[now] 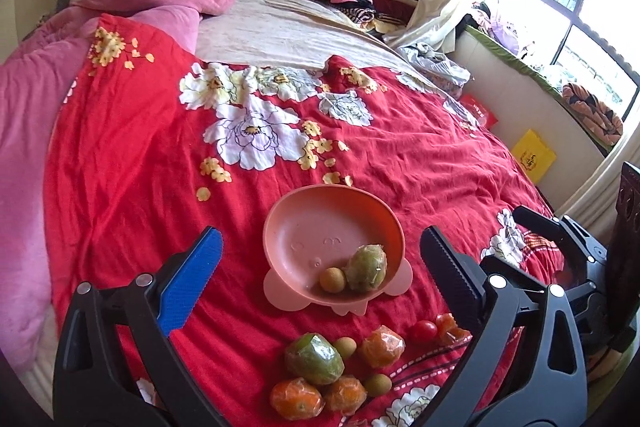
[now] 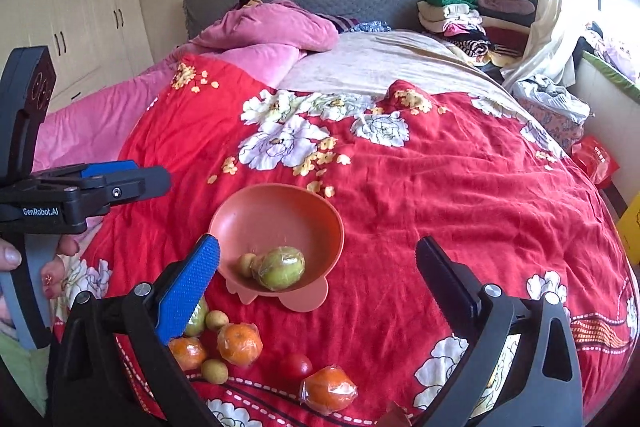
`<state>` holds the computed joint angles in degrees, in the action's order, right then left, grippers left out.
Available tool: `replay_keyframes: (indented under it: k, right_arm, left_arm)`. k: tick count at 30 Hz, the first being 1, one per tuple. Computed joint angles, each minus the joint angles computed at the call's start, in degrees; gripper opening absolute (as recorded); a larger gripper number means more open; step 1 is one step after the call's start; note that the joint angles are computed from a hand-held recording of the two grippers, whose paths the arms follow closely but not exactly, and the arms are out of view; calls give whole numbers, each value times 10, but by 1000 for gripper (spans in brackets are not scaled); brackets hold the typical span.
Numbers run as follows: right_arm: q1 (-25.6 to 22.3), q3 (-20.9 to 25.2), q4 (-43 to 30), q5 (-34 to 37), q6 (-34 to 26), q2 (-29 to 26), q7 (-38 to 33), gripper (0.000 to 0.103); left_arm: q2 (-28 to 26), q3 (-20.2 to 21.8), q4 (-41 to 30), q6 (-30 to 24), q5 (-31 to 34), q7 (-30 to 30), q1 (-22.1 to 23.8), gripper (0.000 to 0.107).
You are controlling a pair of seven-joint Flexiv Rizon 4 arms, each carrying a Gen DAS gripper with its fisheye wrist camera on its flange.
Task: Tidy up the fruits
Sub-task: 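Lift both open grippers away from the bowl toward the remaining fruits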
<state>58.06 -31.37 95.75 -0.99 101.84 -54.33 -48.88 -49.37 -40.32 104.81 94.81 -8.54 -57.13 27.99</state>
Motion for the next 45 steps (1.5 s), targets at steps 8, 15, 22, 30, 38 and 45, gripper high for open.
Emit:
replay_keyframes:
  k: [8, 15, 22, 30, 38, 45]
  right_arm:
    - [8, 3, 22, 15, 22, 9, -19, 98]
    - [23, 7, 40, 40, 34, 12, -37, 98]
    - [29, 16, 52, 55, 38, 14, -49, 98]
    - [33, 28, 62, 58, 40, 19, -59, 98]
    - [23, 54, 64, 48, 35, 23, -68, 98]
    - [11, 76, 64, 32, 28, 23, -72, 98]
  left_arm:
    - [17, 20, 25, 46, 25, -28, -4, 93]
    - [31, 58, 48, 70, 56, -59, -19, 93]
    - [39, 77, 77, 96, 100, -90, -16, 93]
    - [45, 87, 103, 101, 124, -109, -7, 93]
    - [53, 101, 122, 104, 134, -117, -5, 93]
    - [58, 127, 130, 101, 131, -118, -18, 93]
